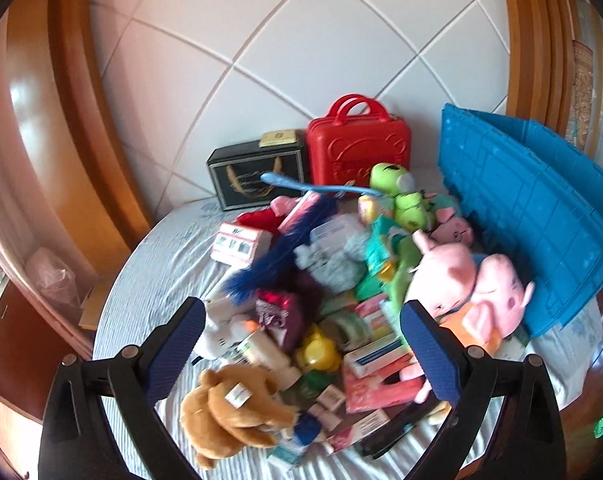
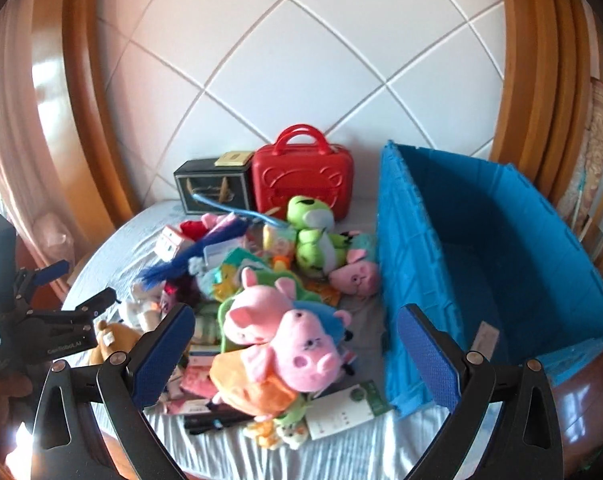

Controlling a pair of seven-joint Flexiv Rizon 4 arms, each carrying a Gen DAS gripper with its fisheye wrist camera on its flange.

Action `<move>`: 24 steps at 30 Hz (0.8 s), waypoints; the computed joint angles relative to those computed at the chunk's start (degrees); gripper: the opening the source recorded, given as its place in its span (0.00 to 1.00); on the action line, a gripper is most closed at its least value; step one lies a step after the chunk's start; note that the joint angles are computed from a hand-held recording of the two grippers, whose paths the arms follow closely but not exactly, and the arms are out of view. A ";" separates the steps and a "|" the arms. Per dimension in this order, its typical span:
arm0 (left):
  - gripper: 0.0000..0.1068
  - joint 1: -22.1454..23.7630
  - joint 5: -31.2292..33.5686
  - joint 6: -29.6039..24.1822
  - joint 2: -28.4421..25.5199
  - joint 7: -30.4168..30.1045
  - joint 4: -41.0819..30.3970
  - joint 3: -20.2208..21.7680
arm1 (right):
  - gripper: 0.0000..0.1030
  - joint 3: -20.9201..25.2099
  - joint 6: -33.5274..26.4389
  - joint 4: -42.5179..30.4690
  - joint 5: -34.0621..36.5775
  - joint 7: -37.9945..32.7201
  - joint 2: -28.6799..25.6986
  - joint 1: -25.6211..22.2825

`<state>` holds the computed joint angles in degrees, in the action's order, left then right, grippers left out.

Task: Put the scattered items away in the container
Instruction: 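Move both tools back over the pile of items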

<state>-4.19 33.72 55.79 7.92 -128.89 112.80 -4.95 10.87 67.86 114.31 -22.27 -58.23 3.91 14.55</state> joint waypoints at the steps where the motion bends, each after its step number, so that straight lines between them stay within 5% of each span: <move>1: 0.93 0.14 -0.29 0.91 1.44 0.80 2.59 1.37 | 1.00 0.72 -0.01 0.64 -1.20 1.59 -0.04 0.29; 11: 0.93 6.53 -4.34 9.57 6.12 12.22 20.06 6.82 | 1.00 4.44 -2.72 6.87 -10.66 15.53 -1.74 5.45; 18: 0.93 10.65 -5.06 16.44 0.86 18.82 23.54 7.13 | 1.00 4.60 -3.64 8.86 -12.83 20.17 -5.22 9.43; 24: 0.93 9.52 -14.06 26.12 -7.93 33.46 24.69 9.13 | 1.00 3.89 -3.14 7.48 -12.00 20.30 -8.75 12.29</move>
<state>5.33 19.66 81.91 -0.01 -95.43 137.49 4.18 14.77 64.72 121.79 -34.27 -37.93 -4.83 26.84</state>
